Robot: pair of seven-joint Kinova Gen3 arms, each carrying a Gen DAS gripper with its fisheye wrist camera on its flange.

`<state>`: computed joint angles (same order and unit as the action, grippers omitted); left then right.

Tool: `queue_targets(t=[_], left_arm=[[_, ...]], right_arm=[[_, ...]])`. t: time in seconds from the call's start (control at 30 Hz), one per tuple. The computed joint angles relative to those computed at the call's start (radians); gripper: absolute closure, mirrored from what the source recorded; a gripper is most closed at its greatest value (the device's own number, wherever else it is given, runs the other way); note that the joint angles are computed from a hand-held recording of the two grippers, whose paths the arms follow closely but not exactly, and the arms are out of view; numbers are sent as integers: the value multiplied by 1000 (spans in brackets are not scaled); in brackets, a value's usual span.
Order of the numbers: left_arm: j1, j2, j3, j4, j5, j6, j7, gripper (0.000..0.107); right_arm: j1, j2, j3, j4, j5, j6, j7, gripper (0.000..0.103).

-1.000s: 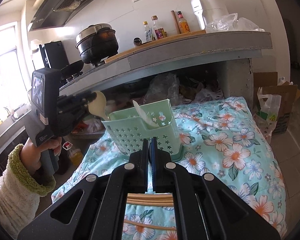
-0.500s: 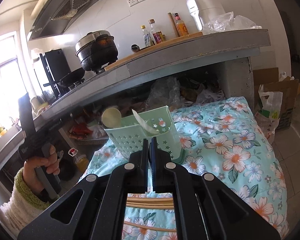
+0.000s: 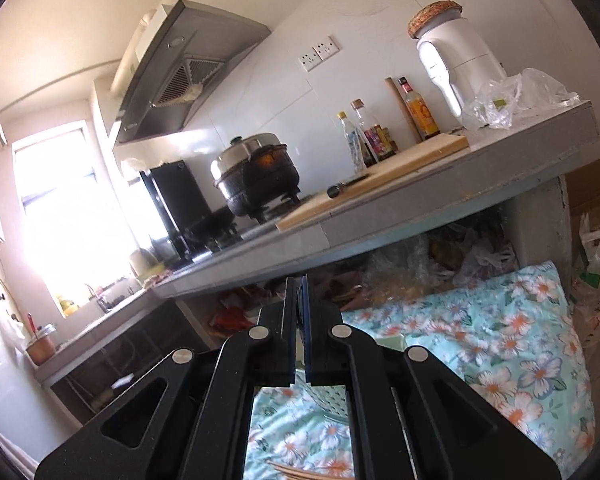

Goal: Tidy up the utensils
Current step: 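Lower the metal spoon into the green holder with the right gripper, then move both grippers toward the bamboo chopsticks lying on the quilt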

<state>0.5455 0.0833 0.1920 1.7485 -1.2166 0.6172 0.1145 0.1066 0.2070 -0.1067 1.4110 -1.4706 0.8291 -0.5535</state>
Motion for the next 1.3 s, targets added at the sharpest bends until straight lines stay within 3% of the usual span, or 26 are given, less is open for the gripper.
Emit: queue_targets(t=[0.2, 0.33, 0.7, 0.93, 0.97, 1.07, 1.3], left_arm=[[-10, -17, 6, 40, -3, 2, 38, 69], [-20, -20, 8, 49, 3, 5, 44, 69], [-41, -29, 12, 74, 8, -9, 60, 69], [-42, -26, 15, 82, 15, -21, 67, 69], [-40, -24, 16, 81, 15, -20, 68, 68], [-32, -22, 18, 78, 8, -15, 73, 67], [-17, -30, 29, 84, 10, -6, 57, 64]], right_arm=[[15, 165, -62, -199, -35, 91, -83, 100], [3, 254, -110, -283, 15, 76, -153, 100], [7, 384, -174, -321, 221, 37, -325, 99], [10, 326, -187, -261, 366, -15, -350, 95], [13, 318, -188, -257, 375, -23, -353, 91], [39, 274, -203, -202, 357, -60, -315, 82], [91, 136, -185, -12, 233, -95, -157, 74]])
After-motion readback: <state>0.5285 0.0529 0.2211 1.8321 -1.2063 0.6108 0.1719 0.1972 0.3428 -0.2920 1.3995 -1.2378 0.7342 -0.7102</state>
